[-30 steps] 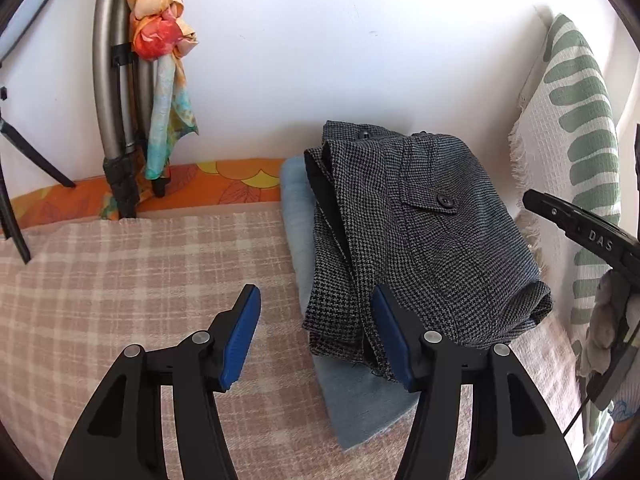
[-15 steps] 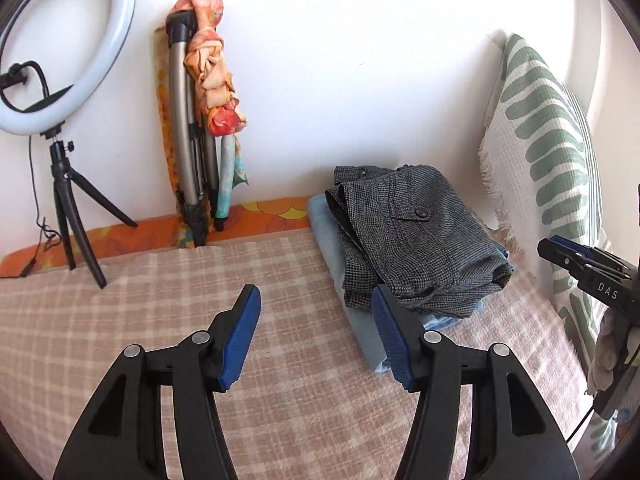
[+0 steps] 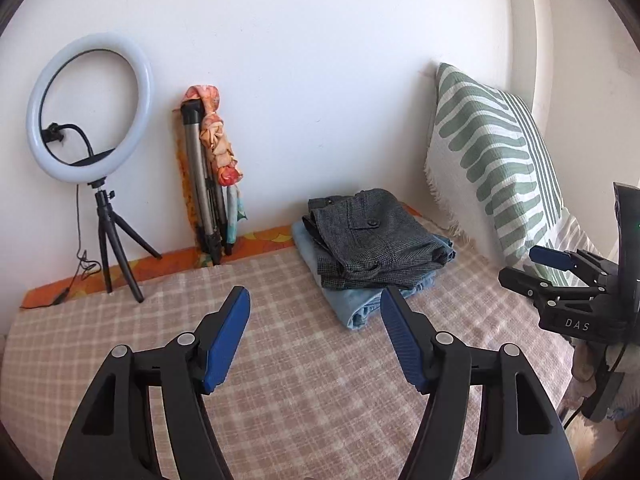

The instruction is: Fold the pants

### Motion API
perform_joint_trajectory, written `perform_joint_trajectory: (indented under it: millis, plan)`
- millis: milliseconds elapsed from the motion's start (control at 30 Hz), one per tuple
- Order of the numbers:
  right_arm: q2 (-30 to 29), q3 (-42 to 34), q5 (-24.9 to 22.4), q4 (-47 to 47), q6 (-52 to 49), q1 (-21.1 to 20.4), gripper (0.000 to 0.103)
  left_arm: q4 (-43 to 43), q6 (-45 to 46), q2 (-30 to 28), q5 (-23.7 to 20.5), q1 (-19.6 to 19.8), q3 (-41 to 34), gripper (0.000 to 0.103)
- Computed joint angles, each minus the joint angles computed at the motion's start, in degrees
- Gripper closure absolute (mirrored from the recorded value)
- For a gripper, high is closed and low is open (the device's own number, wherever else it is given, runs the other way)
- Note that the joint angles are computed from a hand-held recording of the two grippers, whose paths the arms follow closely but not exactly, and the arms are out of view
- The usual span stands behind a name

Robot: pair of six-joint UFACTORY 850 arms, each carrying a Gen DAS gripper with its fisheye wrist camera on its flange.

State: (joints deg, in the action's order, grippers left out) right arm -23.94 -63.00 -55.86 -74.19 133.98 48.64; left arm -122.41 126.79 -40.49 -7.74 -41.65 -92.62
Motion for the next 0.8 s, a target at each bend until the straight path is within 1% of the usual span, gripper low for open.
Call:
perform_joint_trajectory:
  millis: [33, 67, 100, 133, 167, 200, 300, 367, 433, 467, 567, 667, 800]
  plan:
    - [-0.55, -1.02, -1.45, 1.16, -0.93, 0.94, 0.019, -3.65, 3.78, 1.00, -0.70, 0.17, 1.55, 0.034]
    - [-1.03, -1.92, -2.72, 1.99, -1.32, 1.85, 0.018, -4.99, 5.16, 1.94, -1.40, 0.42, 2.95, 0.031]
    - [-1.39, -2.63, -3.65, 2.49, -1.21, 2.73, 0.018, -4.40, 4.42, 2.79, -2.28, 0.70, 4.36, 0.029]
    - [-1.72, -3.28, -4.56, 2.95, -0.75, 3.60, 0.018, -2.06, 1.98, 3.68, -3.36, 1.09, 5.70, 0.024]
    - [-2.04, -3.93, -5.40, 3.41, -0.07, 4.46, 0.018, -1.30, 1.30, 4.40, -4.17, 1.38, 6.81, 0.024]
    - [-2.37, -4.56, -6.02, 3.80, 0.30, 5.21, 0.017, -2.71, 2.93, 5.18, -4.83, 1.60, 8.08, 0.024]
    - [-4.19, -7.29, -9.03, 6.26, -0.73, 7.19, 0.017, -10.24, 11.48, 7.07, -6.49, 2.11, 11.54, 0.023]
    - [-5.52, -8.99, -11.05, 7.69, -1.21, 8.43, 0.017, -7.83, 9.17, 7.73, -7.48, 2.66, 12.85, 0.023]
    - [-6.36, -9.89, -11.66, 8.33, -0.72, 9.22, 0.017, -4.35, 5.53, 8.25, -8.25, 3.16, 13.91, 0.023]
    - [-6.67, -10.18, -11.80, 8.61, -0.05, 9.62, 0.017, -3.99, 5.24, 8.50, -8.59, 3.31, 14.43, 0.023]
    - [-7.42, -10.64, -12.72, 9.05, 2.33, 10.74, 0.017, -5.70, 7.12, 9.36, -9.78, 3.85, 16.41, 0.023]
    - [-8.47, -11.66, -14.70, 10.36, 2.92, 11.71, 0.017, -4.92, 5.37, 9.54, -10.37, 4.47, 17.40, 0.023]
    - [-9.36, -12.56, -16.70, 11.74, 3.91, 12.63, 0.017, -8.44, 8.53, 9.62, -10.34, 4.37, 18.04, 0.023]
